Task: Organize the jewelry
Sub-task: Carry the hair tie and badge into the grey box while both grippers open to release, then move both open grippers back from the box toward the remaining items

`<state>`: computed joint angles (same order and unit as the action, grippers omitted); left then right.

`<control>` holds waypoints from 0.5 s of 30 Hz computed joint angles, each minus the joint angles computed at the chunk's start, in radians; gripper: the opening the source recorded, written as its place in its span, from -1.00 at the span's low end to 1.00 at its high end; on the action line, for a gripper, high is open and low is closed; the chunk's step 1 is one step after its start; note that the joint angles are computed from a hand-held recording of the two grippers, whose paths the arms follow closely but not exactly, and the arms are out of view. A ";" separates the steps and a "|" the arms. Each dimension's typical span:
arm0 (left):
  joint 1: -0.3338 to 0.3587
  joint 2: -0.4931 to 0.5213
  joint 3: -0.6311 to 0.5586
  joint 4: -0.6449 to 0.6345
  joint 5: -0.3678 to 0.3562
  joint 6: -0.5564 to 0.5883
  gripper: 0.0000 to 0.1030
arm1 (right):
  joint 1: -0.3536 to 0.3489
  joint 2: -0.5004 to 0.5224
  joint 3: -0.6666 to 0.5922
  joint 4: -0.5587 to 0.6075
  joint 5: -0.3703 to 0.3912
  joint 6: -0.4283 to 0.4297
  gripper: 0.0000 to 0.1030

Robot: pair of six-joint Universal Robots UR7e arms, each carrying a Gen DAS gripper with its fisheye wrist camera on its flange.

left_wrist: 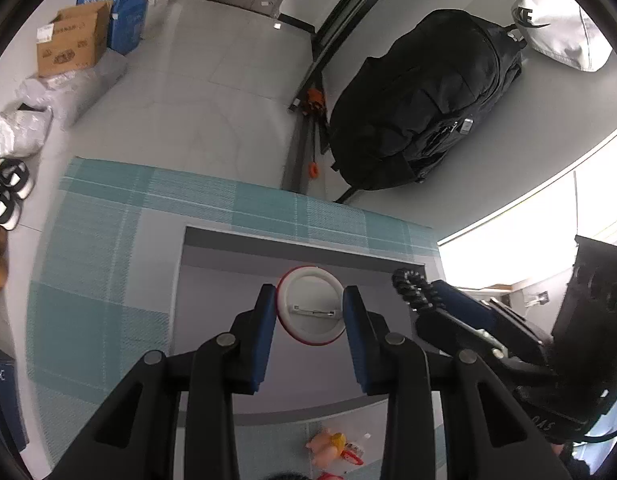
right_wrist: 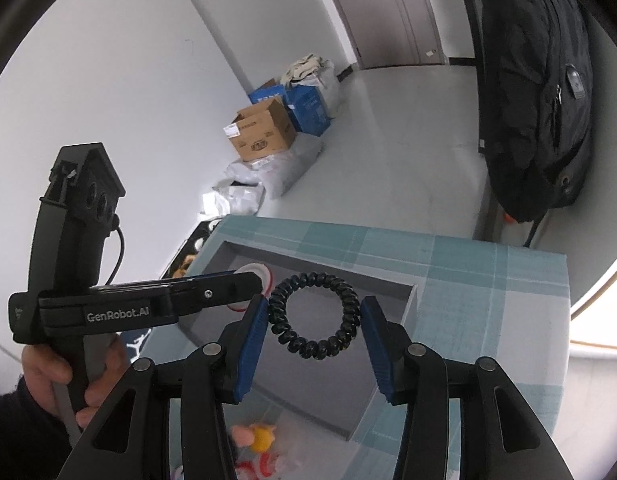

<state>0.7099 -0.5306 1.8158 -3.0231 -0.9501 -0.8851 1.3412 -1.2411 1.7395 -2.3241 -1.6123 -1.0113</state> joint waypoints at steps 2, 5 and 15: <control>0.003 0.002 -0.001 -0.020 -0.023 0.009 -0.28 | -0.001 0.003 -0.001 0.000 0.001 0.001 0.22; -0.001 0.005 0.016 -0.092 -0.028 0.030 0.37 | -0.004 -0.006 -0.002 0.012 0.020 0.004 0.52; -0.074 -0.029 0.071 -0.078 0.094 -0.026 0.47 | -0.041 -0.103 0.075 -0.089 0.082 -0.003 0.82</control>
<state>0.6362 -0.5601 1.8865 -3.1014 -0.8565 -0.9107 1.3004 -1.3443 1.8141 -2.4135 -1.5301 -1.0144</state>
